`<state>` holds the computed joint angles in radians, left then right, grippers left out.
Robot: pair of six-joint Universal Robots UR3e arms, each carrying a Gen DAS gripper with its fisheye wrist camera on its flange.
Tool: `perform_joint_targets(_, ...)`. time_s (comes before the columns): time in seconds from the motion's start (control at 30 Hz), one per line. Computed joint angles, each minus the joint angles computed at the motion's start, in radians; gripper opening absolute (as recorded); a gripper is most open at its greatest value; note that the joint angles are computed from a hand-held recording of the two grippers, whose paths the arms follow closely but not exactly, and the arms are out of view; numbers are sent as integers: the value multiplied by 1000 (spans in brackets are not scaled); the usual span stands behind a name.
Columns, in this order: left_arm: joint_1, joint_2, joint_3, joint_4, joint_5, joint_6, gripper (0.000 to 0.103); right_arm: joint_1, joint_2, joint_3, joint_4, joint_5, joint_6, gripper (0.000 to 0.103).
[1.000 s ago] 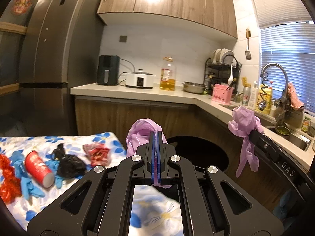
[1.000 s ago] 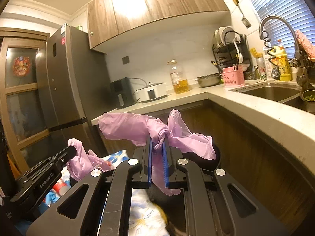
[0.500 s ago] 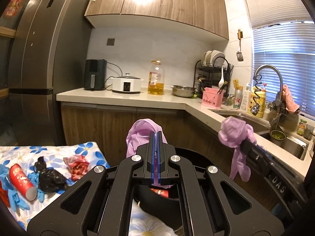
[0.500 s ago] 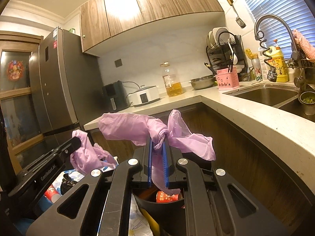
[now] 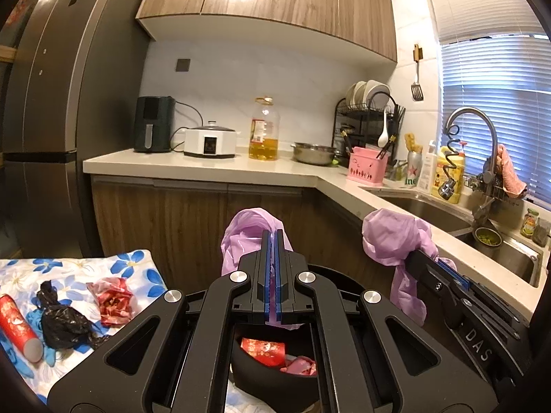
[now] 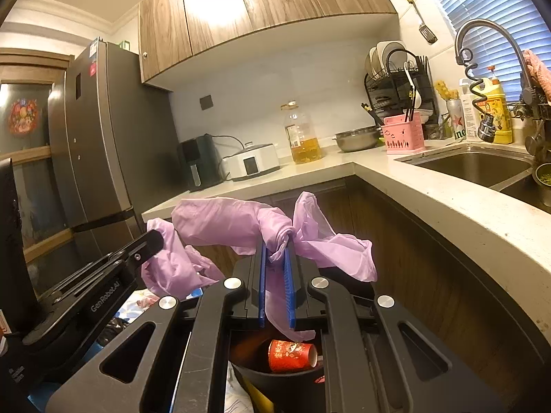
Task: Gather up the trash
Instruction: 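Carry both held purple bags over the black trash bin, then open both grippers to drop the purple bags into the bin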
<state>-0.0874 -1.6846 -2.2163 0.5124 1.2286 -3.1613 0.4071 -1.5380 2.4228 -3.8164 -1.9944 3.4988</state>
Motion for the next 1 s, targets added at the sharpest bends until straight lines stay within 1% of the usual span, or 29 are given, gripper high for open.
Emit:
perform_joint_targets(0.37, -31, -111, 113, -26, 2, 5, 1, -64, 33, -13, -9, 63, -6, 10)
perform_joint_targets(0.5, -54, -151, 158, -46, 18, 12, 1, -94, 42, -13, -14, 96, -10, 11)
perform_joint_targets(0.77, -74, -215, 198, -50, 31, 27, 1, -142, 57, -5, -26, 151, -14, 12)
perform_joint_targets(0.87, -72, -233, 206, -50, 19, 27, 1, -156, 60, -7, -26, 162, -19, 13)
perform_joint_targets(1.0, -80, -253, 222, -54, 28, 41, 1, -195, 59, -2, -16, 211, -13, 21)
